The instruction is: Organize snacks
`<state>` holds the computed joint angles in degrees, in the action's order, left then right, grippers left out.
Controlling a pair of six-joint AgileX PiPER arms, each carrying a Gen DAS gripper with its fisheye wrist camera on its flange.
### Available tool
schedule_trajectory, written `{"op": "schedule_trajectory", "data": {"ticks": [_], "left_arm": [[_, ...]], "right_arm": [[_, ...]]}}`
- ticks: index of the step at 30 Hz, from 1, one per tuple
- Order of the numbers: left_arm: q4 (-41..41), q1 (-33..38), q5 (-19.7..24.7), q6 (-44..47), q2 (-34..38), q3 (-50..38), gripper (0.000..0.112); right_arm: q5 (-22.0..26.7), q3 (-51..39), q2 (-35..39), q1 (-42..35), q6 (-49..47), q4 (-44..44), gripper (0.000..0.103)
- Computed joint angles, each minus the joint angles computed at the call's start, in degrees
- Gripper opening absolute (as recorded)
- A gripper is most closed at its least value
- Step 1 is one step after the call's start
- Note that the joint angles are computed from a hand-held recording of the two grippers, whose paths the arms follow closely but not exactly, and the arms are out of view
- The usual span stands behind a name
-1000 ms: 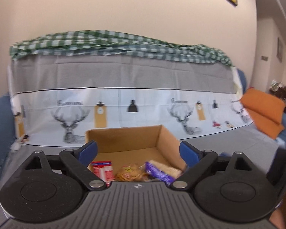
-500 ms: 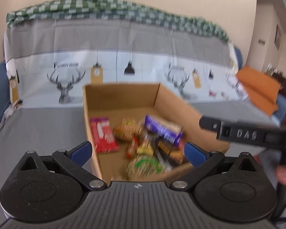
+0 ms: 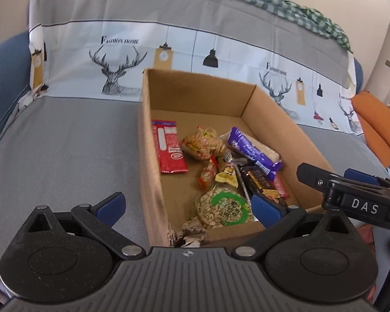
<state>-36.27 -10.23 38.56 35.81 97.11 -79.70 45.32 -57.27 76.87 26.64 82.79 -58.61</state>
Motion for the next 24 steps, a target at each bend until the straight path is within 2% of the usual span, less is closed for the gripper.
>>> {"op": "schedule_trajectory", "data": {"ticks": [14, 24], "left_arm": [[0.52, -2.06, -3.25, -0.53, -0.33, 1.22, 0.103], [0.72, -2.25, -3.46, -0.71, -0.27, 1.28, 0.103]], "right_arm": [[-0.66, 0.32, 0.35, -0.47, -0.07, -0.24, 0.102], [-0.36, 0.06, 0.83, -0.53, -0.5, -0.27, 0.103]]}}
